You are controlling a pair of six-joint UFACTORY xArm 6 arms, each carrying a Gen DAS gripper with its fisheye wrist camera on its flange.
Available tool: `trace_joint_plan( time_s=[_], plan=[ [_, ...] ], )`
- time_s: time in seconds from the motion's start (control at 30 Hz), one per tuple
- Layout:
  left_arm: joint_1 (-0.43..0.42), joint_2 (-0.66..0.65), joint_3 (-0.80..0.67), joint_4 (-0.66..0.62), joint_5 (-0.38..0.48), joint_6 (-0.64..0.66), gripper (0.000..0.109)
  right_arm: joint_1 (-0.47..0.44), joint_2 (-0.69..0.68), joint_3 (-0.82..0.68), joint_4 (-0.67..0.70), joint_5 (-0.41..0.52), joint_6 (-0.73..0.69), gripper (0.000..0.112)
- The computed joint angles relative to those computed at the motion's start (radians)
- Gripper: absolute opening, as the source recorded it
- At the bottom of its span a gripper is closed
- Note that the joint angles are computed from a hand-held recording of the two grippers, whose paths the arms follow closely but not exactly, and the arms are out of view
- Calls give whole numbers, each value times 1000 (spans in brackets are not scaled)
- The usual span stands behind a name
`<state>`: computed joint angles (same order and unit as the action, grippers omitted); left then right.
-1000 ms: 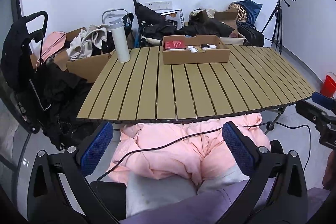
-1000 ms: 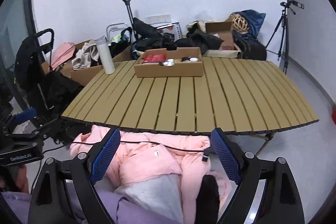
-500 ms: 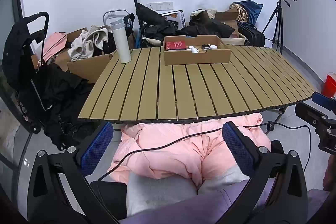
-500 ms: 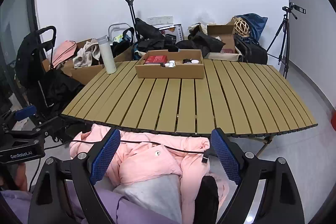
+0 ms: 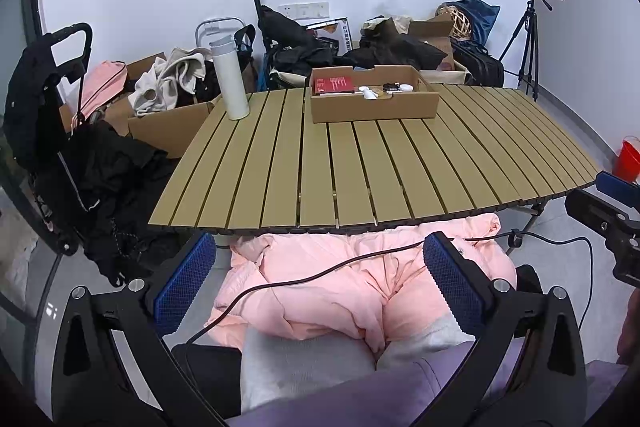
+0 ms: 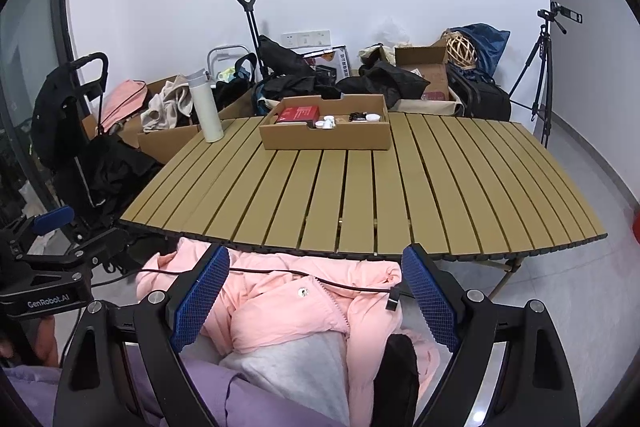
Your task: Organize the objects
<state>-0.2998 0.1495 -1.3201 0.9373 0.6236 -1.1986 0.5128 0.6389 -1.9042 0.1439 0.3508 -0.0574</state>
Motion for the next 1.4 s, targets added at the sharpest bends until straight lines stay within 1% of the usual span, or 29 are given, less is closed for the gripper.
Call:
trace_joint_plan(
  time_s=[0.6,1.07,1.2,1.4],
  plan=[
    [-2,-1,1,1,2,-2,103,-4,9,-11,-64,15,64,91],
    [-1,-1,1,-1,2,1,103,-5,17,-23,-64,22,60,91],
    [-3,-2,-1,-5,9,3,103,-7,18,-25,-41,28,47,91],
    [8,-9,7,-34,-7,19,103,-8,21,-31,-47,36,57,91]
  ],
)
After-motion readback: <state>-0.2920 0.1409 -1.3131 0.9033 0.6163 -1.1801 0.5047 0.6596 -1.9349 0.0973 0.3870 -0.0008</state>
